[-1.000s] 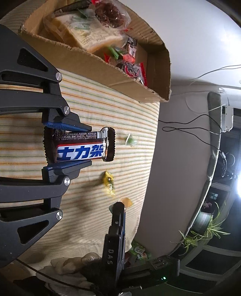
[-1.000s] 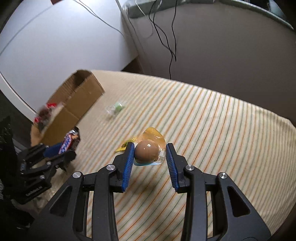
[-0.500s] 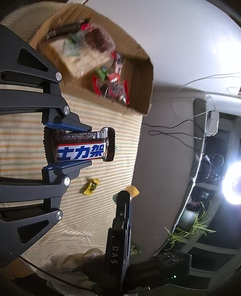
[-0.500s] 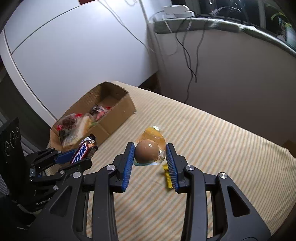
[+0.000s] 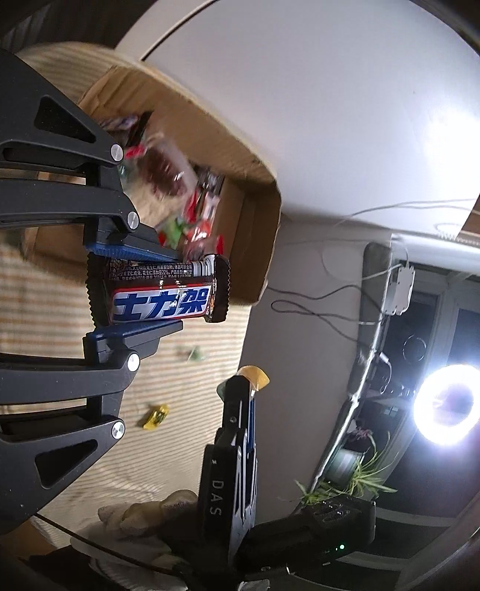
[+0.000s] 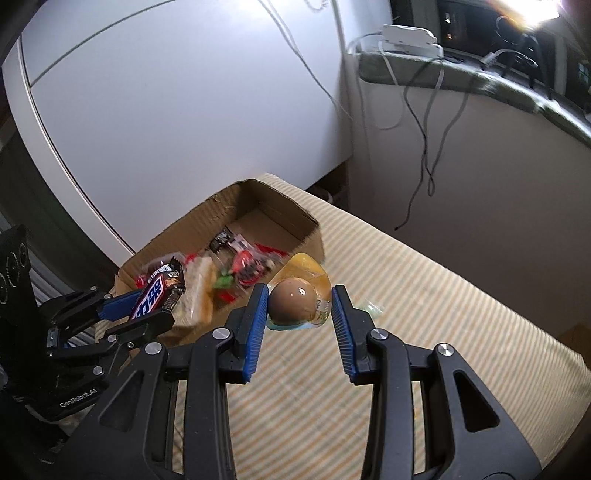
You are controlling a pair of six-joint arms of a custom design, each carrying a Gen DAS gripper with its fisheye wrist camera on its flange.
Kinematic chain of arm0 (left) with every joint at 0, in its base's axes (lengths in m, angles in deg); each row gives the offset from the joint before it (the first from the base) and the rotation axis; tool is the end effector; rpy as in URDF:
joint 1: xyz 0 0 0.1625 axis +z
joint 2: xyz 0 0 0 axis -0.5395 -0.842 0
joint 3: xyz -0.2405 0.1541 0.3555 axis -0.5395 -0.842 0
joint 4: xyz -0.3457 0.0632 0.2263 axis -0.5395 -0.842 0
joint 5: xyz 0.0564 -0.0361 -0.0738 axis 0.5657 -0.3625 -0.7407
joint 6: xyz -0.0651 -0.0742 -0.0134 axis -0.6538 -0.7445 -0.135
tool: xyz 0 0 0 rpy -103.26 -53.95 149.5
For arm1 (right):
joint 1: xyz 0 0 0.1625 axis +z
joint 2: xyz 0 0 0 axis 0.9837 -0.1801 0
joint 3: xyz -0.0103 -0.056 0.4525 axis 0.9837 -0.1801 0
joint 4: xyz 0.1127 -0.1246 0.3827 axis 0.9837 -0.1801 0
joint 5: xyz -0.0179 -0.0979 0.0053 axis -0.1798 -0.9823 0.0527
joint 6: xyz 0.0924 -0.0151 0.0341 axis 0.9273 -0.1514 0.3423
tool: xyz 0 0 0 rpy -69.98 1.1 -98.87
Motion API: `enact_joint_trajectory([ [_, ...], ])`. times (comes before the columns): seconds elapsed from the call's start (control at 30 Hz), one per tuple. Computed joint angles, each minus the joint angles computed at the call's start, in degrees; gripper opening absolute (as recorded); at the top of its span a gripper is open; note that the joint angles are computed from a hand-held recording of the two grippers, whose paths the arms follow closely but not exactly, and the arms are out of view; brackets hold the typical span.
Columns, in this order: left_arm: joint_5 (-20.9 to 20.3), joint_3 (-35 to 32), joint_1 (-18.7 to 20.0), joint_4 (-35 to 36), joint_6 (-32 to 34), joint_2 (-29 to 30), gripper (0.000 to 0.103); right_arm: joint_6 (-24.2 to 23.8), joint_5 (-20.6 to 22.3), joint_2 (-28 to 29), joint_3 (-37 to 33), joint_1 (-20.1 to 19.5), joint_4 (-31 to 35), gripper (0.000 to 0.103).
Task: Organize snacks
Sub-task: 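Carry the Snickers bar toward the box with the left tool while the right tool carries the egg candy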
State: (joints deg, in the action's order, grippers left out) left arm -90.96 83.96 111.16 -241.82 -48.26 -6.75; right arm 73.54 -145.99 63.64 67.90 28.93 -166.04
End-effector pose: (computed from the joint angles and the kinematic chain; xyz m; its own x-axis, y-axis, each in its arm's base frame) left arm 0.0149 -0.6879 0.2528 -0.7033 0.5602 -0.4376 0.7068 0.6168 -0.3463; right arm 0.3183 -0.7133 -0.0212 -0.8090 -0.0778 0.5827 -0.4312 0.7523 -0.4982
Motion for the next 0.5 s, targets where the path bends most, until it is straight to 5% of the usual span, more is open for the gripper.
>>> enact_joint_trajectory([
  [0.5,0.55,-7.56,1.57,2.2,-0.38,3.07,0.027,-1.72,0.35,8.11,-17.0,-0.44,11.73,0.037],
])
